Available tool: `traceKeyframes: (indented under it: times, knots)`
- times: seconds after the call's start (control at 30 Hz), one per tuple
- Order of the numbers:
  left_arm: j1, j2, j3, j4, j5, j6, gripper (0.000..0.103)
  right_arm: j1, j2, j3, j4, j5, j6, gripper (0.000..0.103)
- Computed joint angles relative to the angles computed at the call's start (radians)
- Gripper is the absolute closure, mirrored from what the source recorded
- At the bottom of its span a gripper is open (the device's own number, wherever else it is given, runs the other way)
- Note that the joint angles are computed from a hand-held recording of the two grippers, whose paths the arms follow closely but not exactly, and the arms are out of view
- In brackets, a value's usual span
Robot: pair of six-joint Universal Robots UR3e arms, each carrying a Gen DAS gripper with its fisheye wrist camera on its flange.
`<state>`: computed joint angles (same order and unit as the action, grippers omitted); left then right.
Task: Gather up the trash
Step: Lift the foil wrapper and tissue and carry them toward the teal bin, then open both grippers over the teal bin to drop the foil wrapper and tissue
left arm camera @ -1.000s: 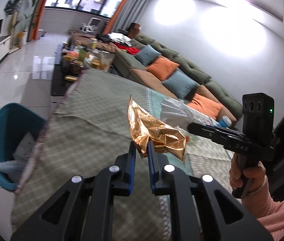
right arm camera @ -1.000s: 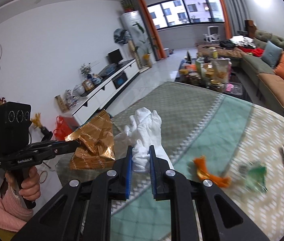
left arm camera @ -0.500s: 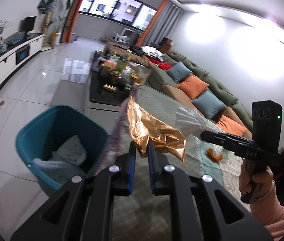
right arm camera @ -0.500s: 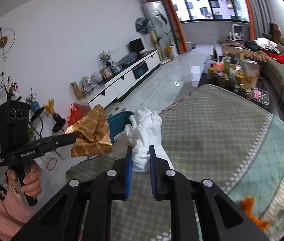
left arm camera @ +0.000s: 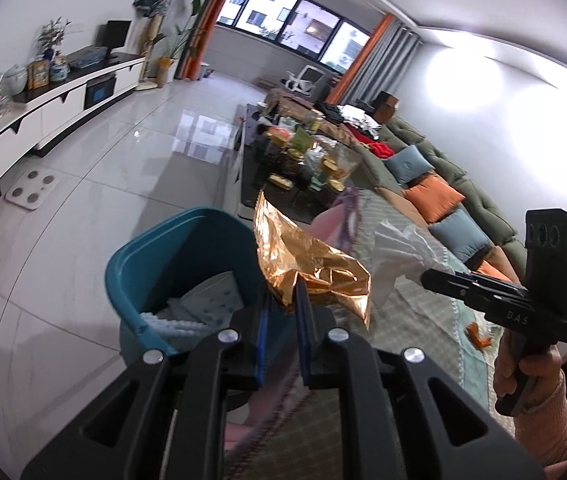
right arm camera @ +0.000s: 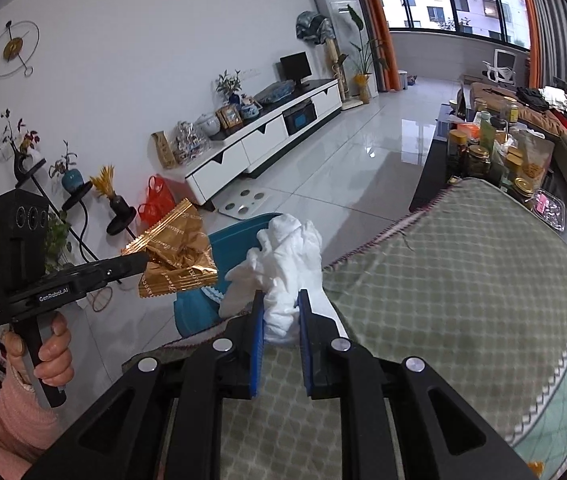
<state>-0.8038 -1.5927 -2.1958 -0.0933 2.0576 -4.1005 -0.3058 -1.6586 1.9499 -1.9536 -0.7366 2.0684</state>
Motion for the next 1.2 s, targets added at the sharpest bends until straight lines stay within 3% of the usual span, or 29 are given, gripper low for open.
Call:
traceKeyframes:
  times: [0.53, 1.2]
  knots:
    - [0.113, -0.016, -0.121, 0.062, -0.069, -0.034, 0.09, 0.243, 0.218, -0.076, -0.347, -0.152, 0.256, 0.084]
    - [0.196, -0.121, -0.113, 0.07, -0.132, -0.027, 0.089, 0.384, 0.385, -0.204, -0.403, -0.254, 0.373, 0.078]
